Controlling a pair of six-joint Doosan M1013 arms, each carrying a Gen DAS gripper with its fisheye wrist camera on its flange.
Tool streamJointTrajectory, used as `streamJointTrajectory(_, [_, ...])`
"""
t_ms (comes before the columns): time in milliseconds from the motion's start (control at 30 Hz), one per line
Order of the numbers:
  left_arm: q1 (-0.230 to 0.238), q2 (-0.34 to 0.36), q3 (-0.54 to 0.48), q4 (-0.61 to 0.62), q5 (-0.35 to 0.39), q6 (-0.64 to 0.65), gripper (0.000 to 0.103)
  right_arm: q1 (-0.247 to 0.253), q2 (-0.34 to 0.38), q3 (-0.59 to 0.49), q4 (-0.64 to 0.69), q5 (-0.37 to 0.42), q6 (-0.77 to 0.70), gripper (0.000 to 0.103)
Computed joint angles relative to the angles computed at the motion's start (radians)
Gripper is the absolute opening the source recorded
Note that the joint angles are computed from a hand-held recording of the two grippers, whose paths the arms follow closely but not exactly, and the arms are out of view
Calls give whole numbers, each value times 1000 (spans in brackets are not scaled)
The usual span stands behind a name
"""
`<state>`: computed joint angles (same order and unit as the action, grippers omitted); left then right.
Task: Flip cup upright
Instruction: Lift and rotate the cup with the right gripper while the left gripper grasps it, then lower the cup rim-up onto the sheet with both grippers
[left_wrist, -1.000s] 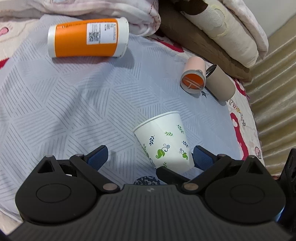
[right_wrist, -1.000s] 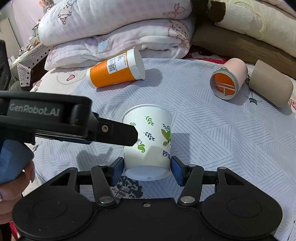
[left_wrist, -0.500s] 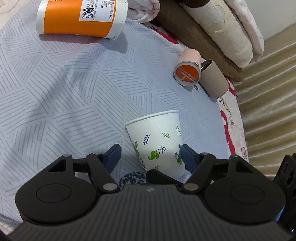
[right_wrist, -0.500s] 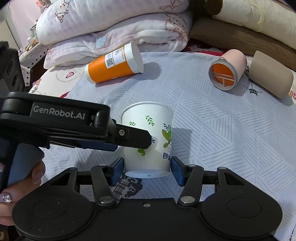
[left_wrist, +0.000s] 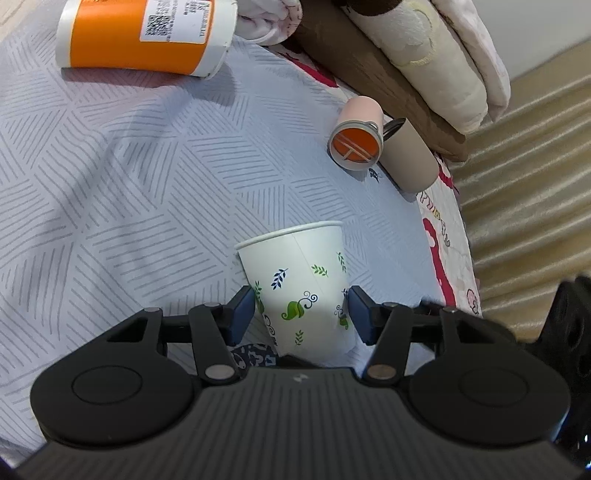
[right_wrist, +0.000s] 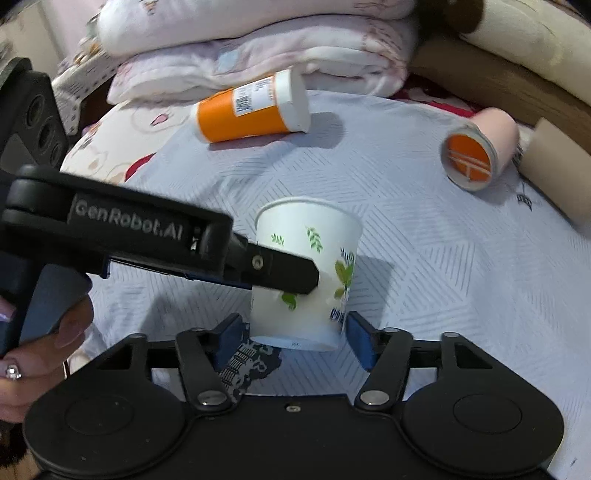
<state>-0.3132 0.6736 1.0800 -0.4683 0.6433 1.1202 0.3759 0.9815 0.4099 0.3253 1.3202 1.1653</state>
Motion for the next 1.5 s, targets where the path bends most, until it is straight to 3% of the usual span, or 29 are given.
streamJointTrajectory(100, [-1, 0, -5, 16, 10, 16, 54, 5, 50, -105, -32, 80, -67, 76])
streamJointTrajectory(267, [-18, -9, -13, 128, 10, 59, 54, -8, 154, -319, 32, 206, -65, 74])
streamJointTrajectory(300, [-23, -14, -8, 159, -4, 66, 53, -10, 147, -305, 45, 189, -66, 69])
streamJointTrajectory(433, [-29, -25, -8, 203, -13, 112, 51, -7, 28, -70, 49, 14, -158, 69])
streamJointTrajectory(567, [-43, -32, -4, 296, -26, 111, 51, -6, -13, 27, 62, -88, -216, 68])
streamJointTrajectory(700, [-67, -31, -7, 471, -29, 36, 51, 1, -109, 246, 101, -331, -409, 68])
streamJointTrajectory(800, [-79, -42, 29, 605, -100, -53, 52, -1, -149, 355, 180, -487, -562, 68])
streamJointTrajectory(933, [-87, -53, 90, 778, -215, -213, 52, -10, -171, 461, 386, -666, -869, 68])
streamJointTrajectory(1033, [-86, -50, 101, 834, -252, -268, 53, -16, -176, 508, 545, -732, -1081, 68])
streamJointTrajectory(1133, [-92, -40, 95, 928, -259, -321, 52, -15, -169, 510, 587, -764, -1151, 68])
streamJointTrajectory(1267, [-93, -23, 71, 944, -249, -299, 51, -13, -146, 464, 532, -753, -1055, 68])
streamJointTrajectory(1500, [-90, -17, 62, 767, -244, -107, 52, -21, -115, 397, 407, -667, -819, 68])
